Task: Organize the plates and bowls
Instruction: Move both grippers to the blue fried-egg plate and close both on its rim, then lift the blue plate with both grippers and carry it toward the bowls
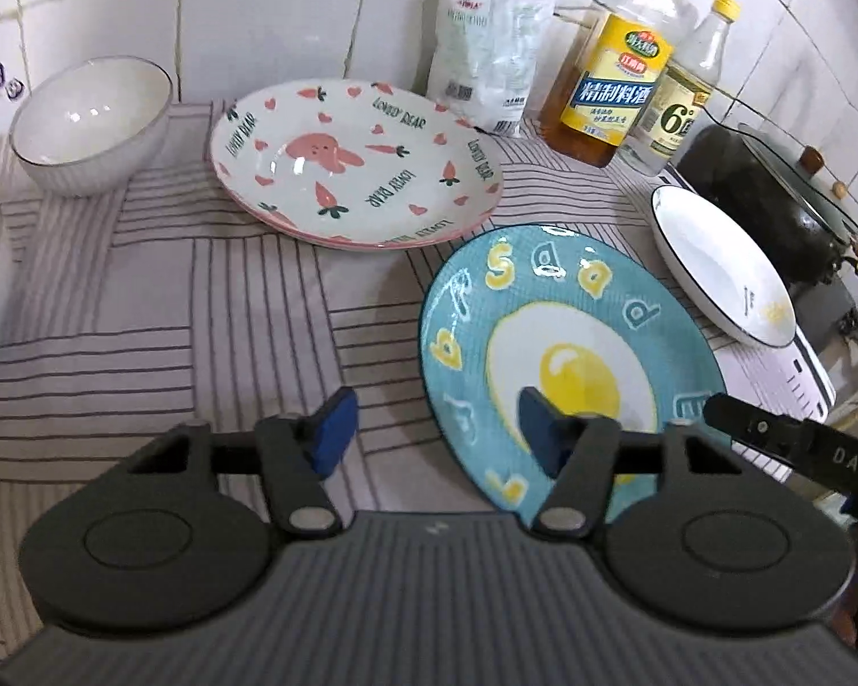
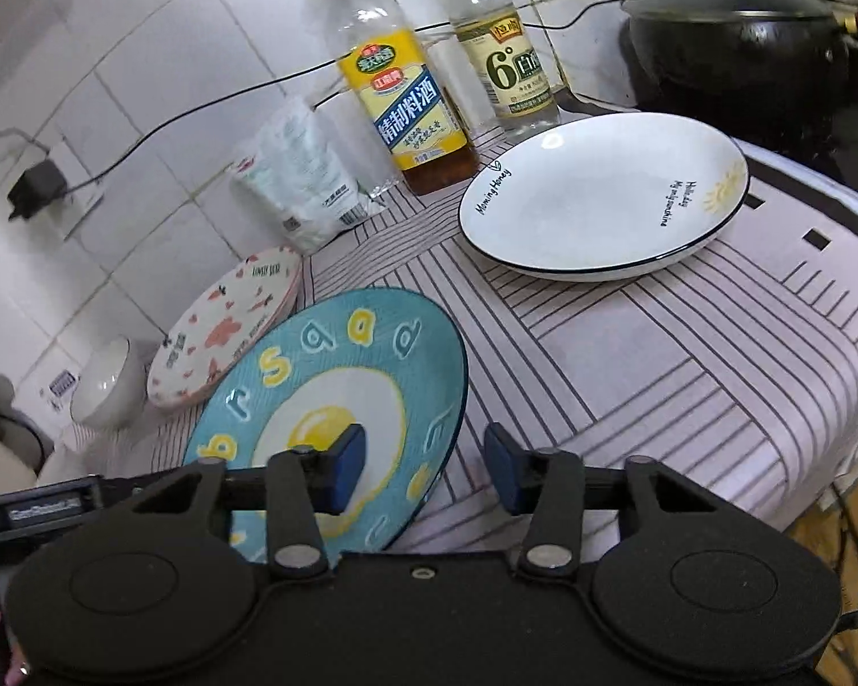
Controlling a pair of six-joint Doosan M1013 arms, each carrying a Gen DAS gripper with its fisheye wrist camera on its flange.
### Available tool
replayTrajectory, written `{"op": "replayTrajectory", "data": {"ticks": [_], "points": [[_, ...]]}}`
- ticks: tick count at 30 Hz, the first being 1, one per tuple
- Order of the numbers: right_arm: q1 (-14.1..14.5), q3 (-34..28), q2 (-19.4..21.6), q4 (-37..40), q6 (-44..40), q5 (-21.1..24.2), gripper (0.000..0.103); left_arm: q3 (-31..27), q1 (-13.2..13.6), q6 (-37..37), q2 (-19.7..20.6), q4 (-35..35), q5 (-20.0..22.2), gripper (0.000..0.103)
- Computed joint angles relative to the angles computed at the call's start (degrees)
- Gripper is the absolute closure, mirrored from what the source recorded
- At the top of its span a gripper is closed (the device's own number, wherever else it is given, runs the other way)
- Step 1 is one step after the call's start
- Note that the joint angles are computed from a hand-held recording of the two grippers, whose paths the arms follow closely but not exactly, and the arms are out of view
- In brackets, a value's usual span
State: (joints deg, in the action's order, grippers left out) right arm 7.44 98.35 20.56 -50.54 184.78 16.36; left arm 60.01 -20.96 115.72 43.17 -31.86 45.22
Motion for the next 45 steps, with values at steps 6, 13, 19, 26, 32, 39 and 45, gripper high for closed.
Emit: {"op": "replayTrajectory", "data": {"ticks": [6,13,19,26,32,39,45], "points": [[-0.99,0.88,0.22,-1.21,2.57,-1.72,0.093,-4.41,-0.34,-4.74,2.55,2.97,5.35,0.091],[-1.51,1.35,0.41,-3.51,6.33,-4.2,0.093,-4.33,-0.04,-4.36,2.76,1.33,5.76,0.092],[-1.76,-0.3,0.98,10.99,-10.2,-3.07,0.092,-4.43,-0.39,-5.68,2.56,3.52,5.69,0.092],[-1.08,0.61,-0.28,19.56,-20.61,-4.63,0.09,-1.42,0.28,-5.34,0.26,4.73,5.03,0.092],[0.43,0.4,-0.33,30.01,-31.07,-6.3,0.09,4.3,2.15,-3.73,-3.74,4.56,1.42,0.091],[2.09,-3.76,1.98,54.67,-59.96,-5.73,0.089,7.78,4.79,-5.89,-6.77,6.86,-1.46,0.091],[2.59,-7.22,4.54,67.02,-74.62,-4.1,0.089,8.42,5.96,-7.84,-7.29,10.12,-3.98,0.091]]}}
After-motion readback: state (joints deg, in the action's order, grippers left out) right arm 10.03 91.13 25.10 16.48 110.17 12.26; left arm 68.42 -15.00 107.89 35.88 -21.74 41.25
